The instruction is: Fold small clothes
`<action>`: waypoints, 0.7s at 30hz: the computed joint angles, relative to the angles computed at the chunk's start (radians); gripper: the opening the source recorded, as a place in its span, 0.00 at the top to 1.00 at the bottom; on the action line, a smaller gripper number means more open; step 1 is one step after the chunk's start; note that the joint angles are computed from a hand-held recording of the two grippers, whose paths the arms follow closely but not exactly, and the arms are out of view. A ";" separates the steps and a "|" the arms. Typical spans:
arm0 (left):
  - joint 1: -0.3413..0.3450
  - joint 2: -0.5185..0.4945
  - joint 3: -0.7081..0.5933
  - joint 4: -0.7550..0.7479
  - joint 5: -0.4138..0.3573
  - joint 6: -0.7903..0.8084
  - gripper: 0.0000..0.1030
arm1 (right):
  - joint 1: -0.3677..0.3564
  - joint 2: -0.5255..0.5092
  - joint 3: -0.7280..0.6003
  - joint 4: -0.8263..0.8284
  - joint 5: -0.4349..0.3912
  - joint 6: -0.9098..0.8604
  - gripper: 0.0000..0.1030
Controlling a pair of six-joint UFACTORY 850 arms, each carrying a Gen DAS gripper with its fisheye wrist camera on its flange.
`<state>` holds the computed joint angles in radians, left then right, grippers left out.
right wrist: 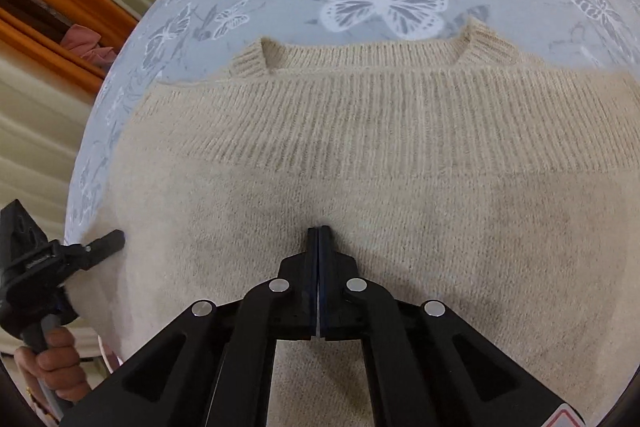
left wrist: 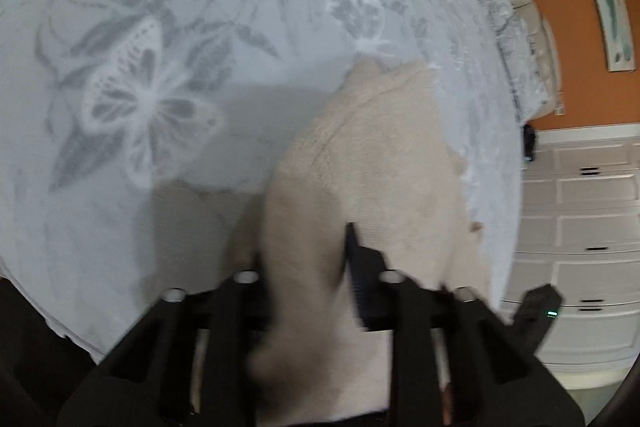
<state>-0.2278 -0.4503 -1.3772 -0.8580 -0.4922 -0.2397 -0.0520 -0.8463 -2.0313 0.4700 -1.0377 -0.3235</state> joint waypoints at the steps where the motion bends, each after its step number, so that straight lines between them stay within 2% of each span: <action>1: -0.004 0.011 0.000 -0.010 0.015 0.016 0.83 | 0.001 -0.005 -0.009 -0.004 -0.005 0.001 1.00; 5: -0.029 0.050 -0.030 -0.109 0.061 0.153 0.85 | 0.001 -0.033 -0.045 0.007 -0.022 0.010 1.00; 8: -0.071 0.047 -0.109 -0.091 0.079 0.187 0.86 | -0.006 -0.048 -0.059 0.030 -0.025 0.009 1.00; 12: -0.124 0.020 -0.213 -0.079 0.066 0.224 0.88 | -0.015 -0.031 -0.025 0.055 -0.009 0.000 1.00; 14: -0.152 -0.008 -0.267 -0.041 0.060 0.205 0.88 | -0.019 -0.026 -0.013 0.067 -0.003 -0.002 1.00; 19: -0.236 -0.125 -0.442 0.114 -0.008 0.093 0.88 | -0.035 -0.010 0.026 0.124 0.010 -0.031 1.00; 21: -0.266 -0.165 -0.499 0.205 -0.018 0.026 0.88 | -0.062 -0.008 0.045 0.216 -0.006 -0.071 1.00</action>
<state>-0.4935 -0.6152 -1.8759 -0.6530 -0.5099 -0.2140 -0.1140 -0.8544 -1.9860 0.6855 -1.0435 -0.3947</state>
